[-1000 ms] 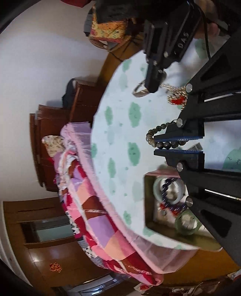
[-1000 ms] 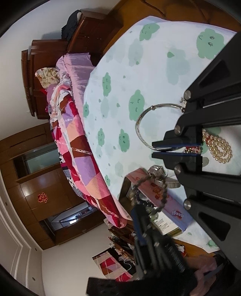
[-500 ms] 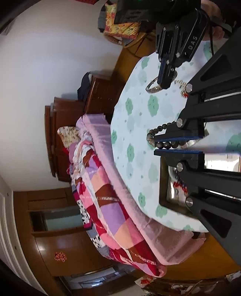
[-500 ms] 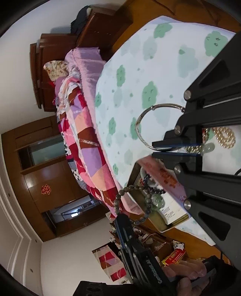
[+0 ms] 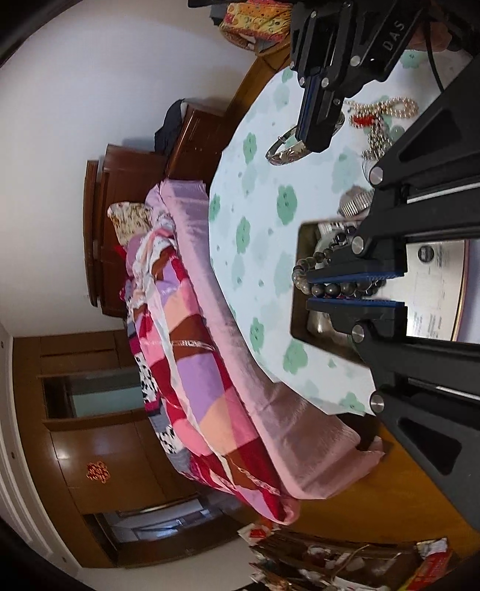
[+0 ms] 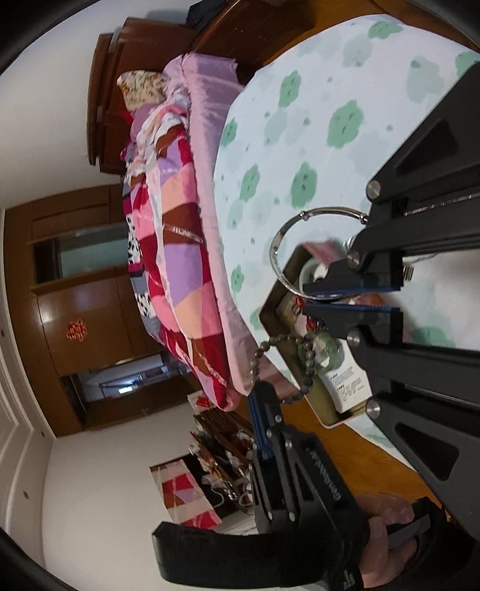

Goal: Organize jewelry
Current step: 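Lower the bead bracelet into the tin with the left tool while the right tool drops the silver bangle in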

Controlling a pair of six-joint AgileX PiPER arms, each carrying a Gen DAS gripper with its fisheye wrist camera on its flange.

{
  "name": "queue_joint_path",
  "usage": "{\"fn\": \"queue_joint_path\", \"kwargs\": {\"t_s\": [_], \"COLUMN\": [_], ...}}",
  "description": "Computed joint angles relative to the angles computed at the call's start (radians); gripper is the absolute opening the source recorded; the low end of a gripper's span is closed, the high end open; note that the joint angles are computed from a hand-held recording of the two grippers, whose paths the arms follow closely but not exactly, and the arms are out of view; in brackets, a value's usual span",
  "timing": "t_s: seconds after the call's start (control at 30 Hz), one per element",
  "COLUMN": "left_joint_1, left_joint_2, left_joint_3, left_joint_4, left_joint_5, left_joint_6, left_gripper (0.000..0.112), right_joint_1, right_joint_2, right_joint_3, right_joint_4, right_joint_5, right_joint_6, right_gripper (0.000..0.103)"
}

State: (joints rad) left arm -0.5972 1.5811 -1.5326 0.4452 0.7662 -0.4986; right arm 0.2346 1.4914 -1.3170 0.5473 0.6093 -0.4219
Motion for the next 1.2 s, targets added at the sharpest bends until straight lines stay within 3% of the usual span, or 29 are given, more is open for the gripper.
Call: {"fn": "queue_joint_path", "kwargs": {"t_s": [0.57,1.2], "left_joint_1": [0.127,0.149], "left_joint_2": [0.032,0.095], "left_joint_3": [0.089,0.093], "left_joint_4": [-0.091,-0.105], "left_joint_5": [-0.055,-0.051], "left_joint_6": [0.047,0.063], "left_gripper": [0.007,0.007], "right_joint_1": [0.132,0.172], "right_joint_2": [0.173,0.228], "right_joint_3": [-0.117,-0.124], "right_joint_4": [-0.107,-0.155], "right_joint_5": [0.027,0.019], "right_joint_6": [0.074,0.105], "right_gripper": [0.006,0.006]}}
